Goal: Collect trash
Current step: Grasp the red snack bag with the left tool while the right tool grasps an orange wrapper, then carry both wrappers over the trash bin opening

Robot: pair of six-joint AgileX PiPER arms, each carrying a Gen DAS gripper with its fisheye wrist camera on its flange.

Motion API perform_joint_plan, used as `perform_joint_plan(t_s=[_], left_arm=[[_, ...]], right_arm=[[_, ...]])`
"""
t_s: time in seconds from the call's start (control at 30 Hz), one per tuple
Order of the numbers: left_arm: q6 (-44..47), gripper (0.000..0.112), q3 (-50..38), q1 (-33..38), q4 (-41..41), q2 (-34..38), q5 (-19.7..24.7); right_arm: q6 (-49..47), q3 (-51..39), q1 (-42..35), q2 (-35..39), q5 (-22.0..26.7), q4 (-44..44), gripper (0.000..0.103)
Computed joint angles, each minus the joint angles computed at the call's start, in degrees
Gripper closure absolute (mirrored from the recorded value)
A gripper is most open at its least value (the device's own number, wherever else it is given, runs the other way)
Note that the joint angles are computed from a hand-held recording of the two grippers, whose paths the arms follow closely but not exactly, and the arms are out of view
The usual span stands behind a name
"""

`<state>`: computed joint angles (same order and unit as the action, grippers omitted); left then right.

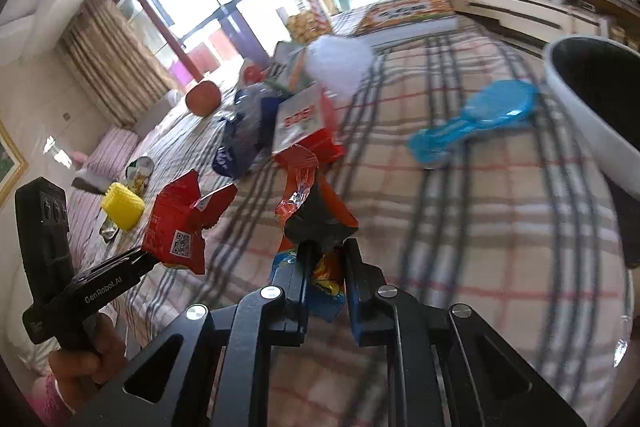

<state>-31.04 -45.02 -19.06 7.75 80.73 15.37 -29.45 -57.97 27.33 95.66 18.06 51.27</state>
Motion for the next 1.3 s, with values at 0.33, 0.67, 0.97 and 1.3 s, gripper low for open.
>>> perform_joint_plan(t_s=[0.33, 0.67, 0.97, 1.3], left_arm=[[-0.9, 0.112, -5.8, -6.1, -0.4, 5.1, 1.7], [-1.3, 0.111, -15.3, -11.7, 0.8, 11.3, 4.0], [1.7, 0.111, -23.0, -14.5, -0.8, 16.7, 6.1], [4.0, 0.111, -30.1, -16.6, -1.5, 20.8, 8.9]], right_arm=[[-2.1, 6.1, -5.6, -7.2, -0.4, 1.8, 0.088], [-6.7, 10.1, -12.2, -11.8, 0.7, 5.4, 0.088], [-8.3, 11.6, -18.7, -14.2, 3.0, 6.1, 0.088], [-12.8, 11.8, -25.0, -15.0, 5.4, 8.7, 0.088]])
